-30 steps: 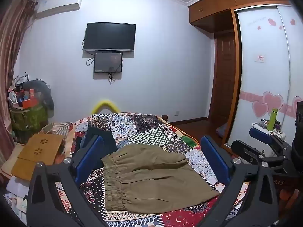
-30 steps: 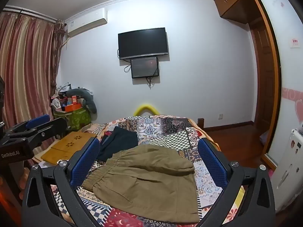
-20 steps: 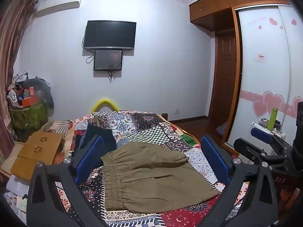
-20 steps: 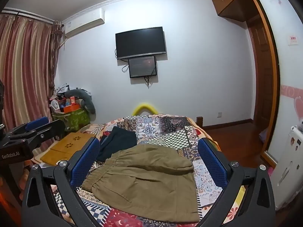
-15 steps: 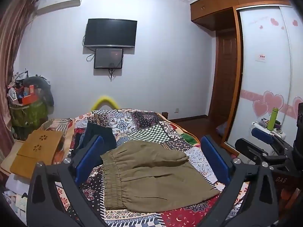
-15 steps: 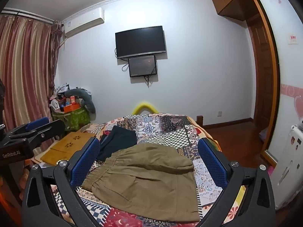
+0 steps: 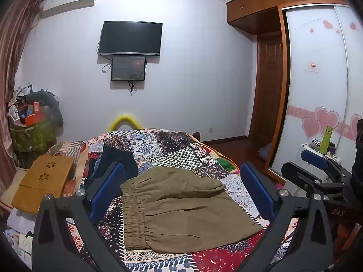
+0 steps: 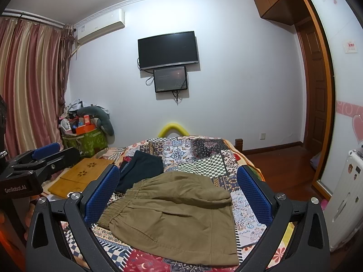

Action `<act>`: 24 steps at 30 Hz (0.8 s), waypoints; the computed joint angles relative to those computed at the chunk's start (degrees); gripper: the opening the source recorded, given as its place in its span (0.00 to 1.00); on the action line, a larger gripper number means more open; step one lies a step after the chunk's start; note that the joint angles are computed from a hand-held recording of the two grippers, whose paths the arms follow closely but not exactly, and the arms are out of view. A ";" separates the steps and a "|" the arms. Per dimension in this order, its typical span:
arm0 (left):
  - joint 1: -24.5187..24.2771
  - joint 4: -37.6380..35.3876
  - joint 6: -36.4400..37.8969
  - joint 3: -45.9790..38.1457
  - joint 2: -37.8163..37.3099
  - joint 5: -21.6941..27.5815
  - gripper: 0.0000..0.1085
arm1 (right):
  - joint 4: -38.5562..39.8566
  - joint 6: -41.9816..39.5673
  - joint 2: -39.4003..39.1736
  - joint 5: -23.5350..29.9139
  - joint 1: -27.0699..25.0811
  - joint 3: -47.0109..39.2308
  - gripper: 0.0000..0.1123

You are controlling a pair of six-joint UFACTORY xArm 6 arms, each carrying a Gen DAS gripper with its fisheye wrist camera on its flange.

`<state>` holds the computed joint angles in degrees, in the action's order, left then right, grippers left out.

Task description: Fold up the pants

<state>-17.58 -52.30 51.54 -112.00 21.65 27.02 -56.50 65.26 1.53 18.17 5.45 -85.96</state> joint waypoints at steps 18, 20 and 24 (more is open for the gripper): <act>-0.27 1.86 -1.50 -1.12 0.30 0.36 0.95 | -0.18 0.14 -0.18 0.58 0.07 0.00 0.91; -0.28 1.96 -1.63 -1.18 0.36 0.36 0.95 | -0.18 0.14 -0.18 0.58 0.07 0.00 0.91; -0.29 2.15 -1.94 -1.08 0.26 0.36 0.95 | -0.13 0.08 -0.17 0.56 0.05 -0.01 0.91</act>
<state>-17.87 -50.16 49.60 -113.08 21.91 27.37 -56.63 65.35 1.36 18.73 5.49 -85.97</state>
